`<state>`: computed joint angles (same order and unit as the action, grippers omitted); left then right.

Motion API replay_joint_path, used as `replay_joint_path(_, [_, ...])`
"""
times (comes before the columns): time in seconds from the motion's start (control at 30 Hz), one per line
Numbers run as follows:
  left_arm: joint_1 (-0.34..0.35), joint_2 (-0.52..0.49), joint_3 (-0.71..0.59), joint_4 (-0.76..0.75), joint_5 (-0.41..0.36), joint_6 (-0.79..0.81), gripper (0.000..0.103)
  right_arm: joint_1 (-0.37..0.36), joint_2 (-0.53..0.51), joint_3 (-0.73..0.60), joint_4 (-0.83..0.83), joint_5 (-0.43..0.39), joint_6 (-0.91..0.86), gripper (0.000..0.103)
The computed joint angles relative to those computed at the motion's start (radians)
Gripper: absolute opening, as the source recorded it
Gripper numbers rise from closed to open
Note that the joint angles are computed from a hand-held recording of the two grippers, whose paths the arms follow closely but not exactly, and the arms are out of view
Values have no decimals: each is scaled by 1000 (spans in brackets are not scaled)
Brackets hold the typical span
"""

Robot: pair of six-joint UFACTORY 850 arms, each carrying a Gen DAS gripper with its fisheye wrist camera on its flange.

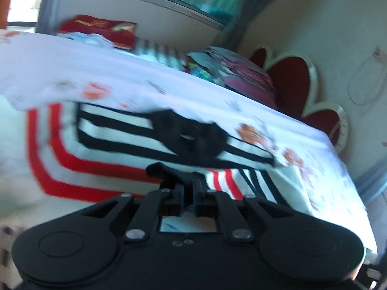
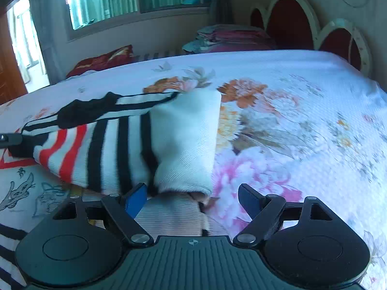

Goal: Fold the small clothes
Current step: 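Fold the held sleeve across the sweater body with the right tool, then release the sleeve on the body and lift the right tool away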

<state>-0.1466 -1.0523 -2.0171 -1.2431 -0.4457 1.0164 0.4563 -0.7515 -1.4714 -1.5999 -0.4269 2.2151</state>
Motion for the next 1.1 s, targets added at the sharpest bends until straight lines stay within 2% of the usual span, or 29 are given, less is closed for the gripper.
replay_joint_path(0.07, [14,-15,-24,66,15,-74,5,0,-12,-19,20,10,-26,79])
replay_joint_path(0.13, [24,-24,-33,107,24,-103,5,-5,-30,-48,94,26,-95,45])
replay_joint_path(0.3, [30,-28,-17,130,25,-123,5,-15,-44,-74,179,41,-158,43])
replay_joint_path(0.33, [33,-24,-7,112,24,-114,5,-16,-38,-70,184,41,-153,30])
replay_joint_path(0.37, [35,-18,4,88,25,-88,5,-15,-30,-58,168,38,-121,29])
replay_joint_path(0.5, [29,-39,-9,211,37,-160,5,-26,-27,-47,195,66,-117,29])
replay_joint_path(0.57, [22,-26,6,233,61,-136,6,-19,-19,-52,222,46,-185,29])
replay_joint_path(0.6, [20,-16,20,205,73,-102,7,-16,-11,-46,192,39,-158,29])
replay_joint_path(0.7, [5,27,81,170,170,-32,21,-20,7,-35,99,39,-55,29])
replay_joint_path(0.73, [3,40,98,170,192,-27,30,-25,7,-40,89,46,-39,29])
replay_joint_path(0.77, [5,52,112,143,197,-6,41,-33,3,-49,89,56,-34,29])
replay_joint_path(0.8, [7,60,121,113,198,16,44,-40,-2,-59,89,68,-30,33])
replay_joint_path(0.9, [5,70,124,26,181,109,45,-62,-34,-112,127,80,-67,53])
replay_joint_path(1.0, [-9,48,86,68,156,77,42,-90,-79,-183,208,102,-154,55])
replay_joint_path(1.1, [-25,18,44,123,140,52,37,-125,-137,-274,381,140,-317,55])
